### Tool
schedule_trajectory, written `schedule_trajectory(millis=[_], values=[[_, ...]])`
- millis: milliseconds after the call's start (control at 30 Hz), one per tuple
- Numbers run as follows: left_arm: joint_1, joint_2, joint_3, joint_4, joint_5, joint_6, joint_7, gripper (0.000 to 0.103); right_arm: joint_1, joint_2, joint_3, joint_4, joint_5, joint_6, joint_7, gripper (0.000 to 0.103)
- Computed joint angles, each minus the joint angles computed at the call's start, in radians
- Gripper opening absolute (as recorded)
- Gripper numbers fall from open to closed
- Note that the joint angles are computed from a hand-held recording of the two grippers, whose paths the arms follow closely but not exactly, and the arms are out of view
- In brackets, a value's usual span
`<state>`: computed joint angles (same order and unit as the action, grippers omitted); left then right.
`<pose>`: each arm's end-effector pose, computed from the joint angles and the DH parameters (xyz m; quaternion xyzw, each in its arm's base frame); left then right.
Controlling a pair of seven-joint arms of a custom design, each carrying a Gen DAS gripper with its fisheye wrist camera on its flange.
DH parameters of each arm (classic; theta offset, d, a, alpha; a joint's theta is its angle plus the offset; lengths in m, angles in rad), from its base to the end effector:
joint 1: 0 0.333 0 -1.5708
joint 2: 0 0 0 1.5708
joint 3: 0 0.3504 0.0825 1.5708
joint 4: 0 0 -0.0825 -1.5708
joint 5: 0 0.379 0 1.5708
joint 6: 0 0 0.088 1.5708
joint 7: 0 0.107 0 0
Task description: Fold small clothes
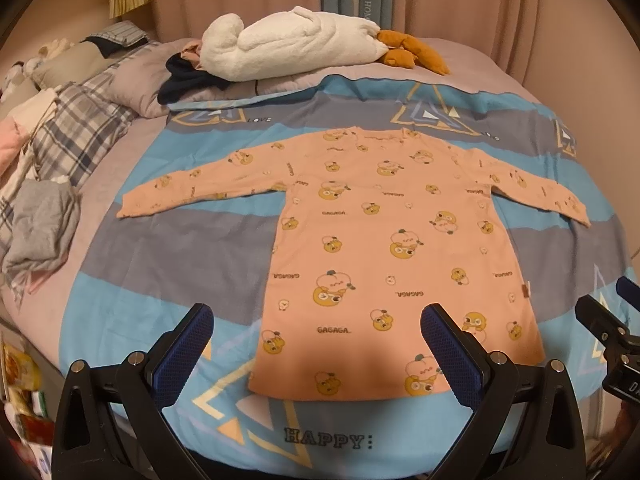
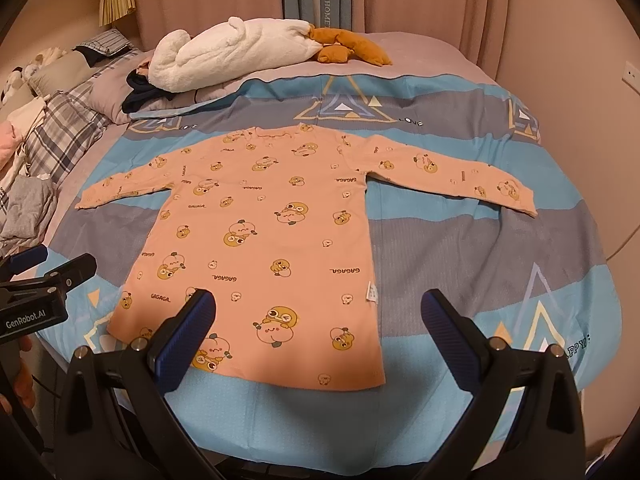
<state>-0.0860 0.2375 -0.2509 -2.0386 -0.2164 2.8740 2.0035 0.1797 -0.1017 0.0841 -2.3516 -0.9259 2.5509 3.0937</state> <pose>0.6076 -0.1890 0.4351 -0.4637 0.8316 -0.2604 0.1602 0.4852 0.1429 0.4355 -0.4630 0.8215 -0.2892 0.1646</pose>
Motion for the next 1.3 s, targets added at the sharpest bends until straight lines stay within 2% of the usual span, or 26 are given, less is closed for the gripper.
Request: schedule_trajectory(millis=[1300], values=[[-0.007,0.000,0.005,-0.013,0.056,0.031,-0.038,0.102,-0.010,0.000,-0.004,-0.007,-0.013,0.031,0.011,0.103]])
